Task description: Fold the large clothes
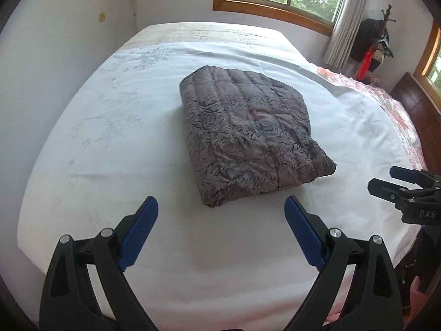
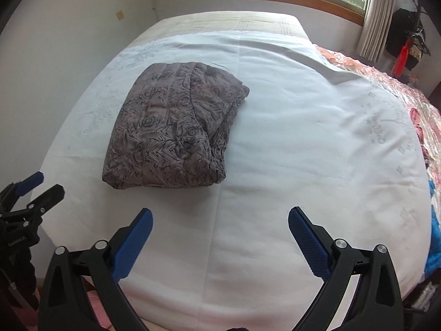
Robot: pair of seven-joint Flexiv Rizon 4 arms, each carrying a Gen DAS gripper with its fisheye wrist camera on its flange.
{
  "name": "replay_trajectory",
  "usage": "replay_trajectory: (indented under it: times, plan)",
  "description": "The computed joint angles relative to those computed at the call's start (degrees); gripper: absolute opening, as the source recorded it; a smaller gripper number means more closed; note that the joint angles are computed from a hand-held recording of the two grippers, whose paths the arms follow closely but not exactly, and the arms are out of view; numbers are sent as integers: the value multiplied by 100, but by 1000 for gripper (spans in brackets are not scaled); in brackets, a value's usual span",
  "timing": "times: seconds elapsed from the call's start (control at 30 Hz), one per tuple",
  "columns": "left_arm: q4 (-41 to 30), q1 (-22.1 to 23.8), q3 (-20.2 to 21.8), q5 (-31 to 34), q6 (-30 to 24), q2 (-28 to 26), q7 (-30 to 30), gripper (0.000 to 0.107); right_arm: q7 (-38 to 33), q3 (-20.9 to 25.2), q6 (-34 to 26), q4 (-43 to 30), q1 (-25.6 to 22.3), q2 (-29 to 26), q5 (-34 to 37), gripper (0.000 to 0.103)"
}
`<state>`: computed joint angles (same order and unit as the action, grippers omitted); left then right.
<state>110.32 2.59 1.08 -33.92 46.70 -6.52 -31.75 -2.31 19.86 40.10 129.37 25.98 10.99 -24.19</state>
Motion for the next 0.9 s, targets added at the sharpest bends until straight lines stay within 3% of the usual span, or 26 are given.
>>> replay_trajectory:
  times: [0.9]
  plan:
    - [195, 35, 178, 246, 6, 352, -97, 92, 44, 150, -319, -79, 149, 211, 40, 99]
